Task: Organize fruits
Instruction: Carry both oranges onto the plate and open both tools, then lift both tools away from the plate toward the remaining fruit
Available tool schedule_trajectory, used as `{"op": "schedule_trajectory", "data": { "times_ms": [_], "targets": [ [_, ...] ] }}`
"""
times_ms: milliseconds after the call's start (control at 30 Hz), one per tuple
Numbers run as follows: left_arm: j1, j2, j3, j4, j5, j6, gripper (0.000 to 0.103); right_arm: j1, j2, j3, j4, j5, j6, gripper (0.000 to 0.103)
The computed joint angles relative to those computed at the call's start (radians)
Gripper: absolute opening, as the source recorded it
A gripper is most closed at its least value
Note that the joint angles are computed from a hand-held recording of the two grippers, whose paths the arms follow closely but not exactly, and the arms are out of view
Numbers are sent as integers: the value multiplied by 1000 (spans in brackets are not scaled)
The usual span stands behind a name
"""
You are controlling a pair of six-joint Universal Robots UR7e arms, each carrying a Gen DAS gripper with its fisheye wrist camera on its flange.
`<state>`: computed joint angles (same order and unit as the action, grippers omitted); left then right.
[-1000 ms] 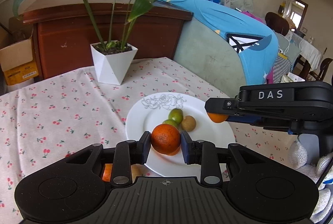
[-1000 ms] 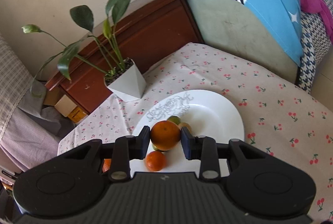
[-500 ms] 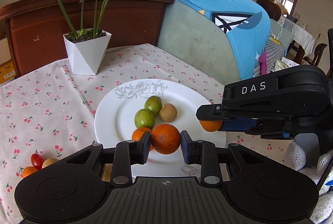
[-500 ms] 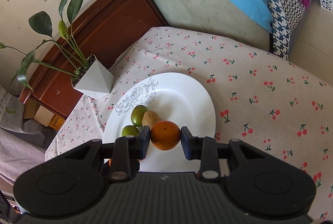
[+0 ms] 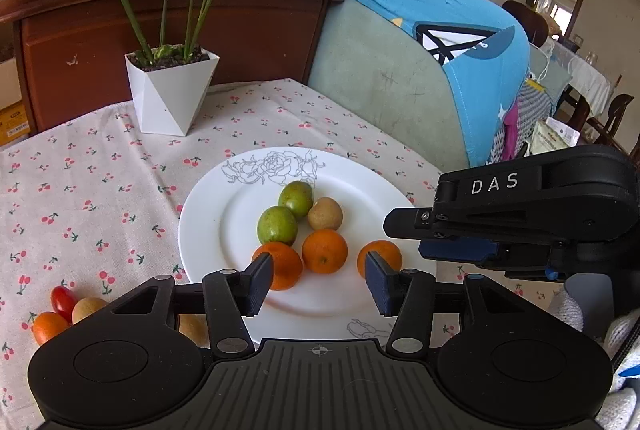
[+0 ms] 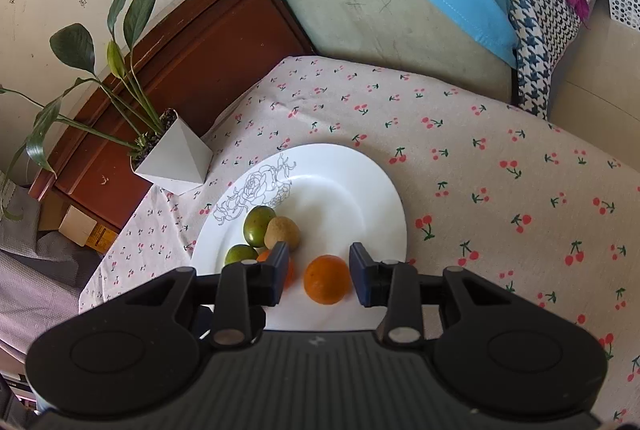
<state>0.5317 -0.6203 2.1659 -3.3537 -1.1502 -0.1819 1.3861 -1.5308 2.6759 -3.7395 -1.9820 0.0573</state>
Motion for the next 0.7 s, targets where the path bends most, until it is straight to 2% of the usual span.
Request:
{"op": "schedule_trajectory", "data": {
  "times_ms": [300, 533, 700],
  "targets": [
    [-6, -45, 16, 13, 25, -28, 67, -8, 4, 10, -33, 64, -43, 37],
    [-4, -97, 31, 81, 70, -62, 70, -17, 15, 21, -44, 136, -83, 39],
    [-3, -152, 48, 128, 139, -81, 71, -18, 22, 28, -43, 189, -118, 39]
  ]
}}
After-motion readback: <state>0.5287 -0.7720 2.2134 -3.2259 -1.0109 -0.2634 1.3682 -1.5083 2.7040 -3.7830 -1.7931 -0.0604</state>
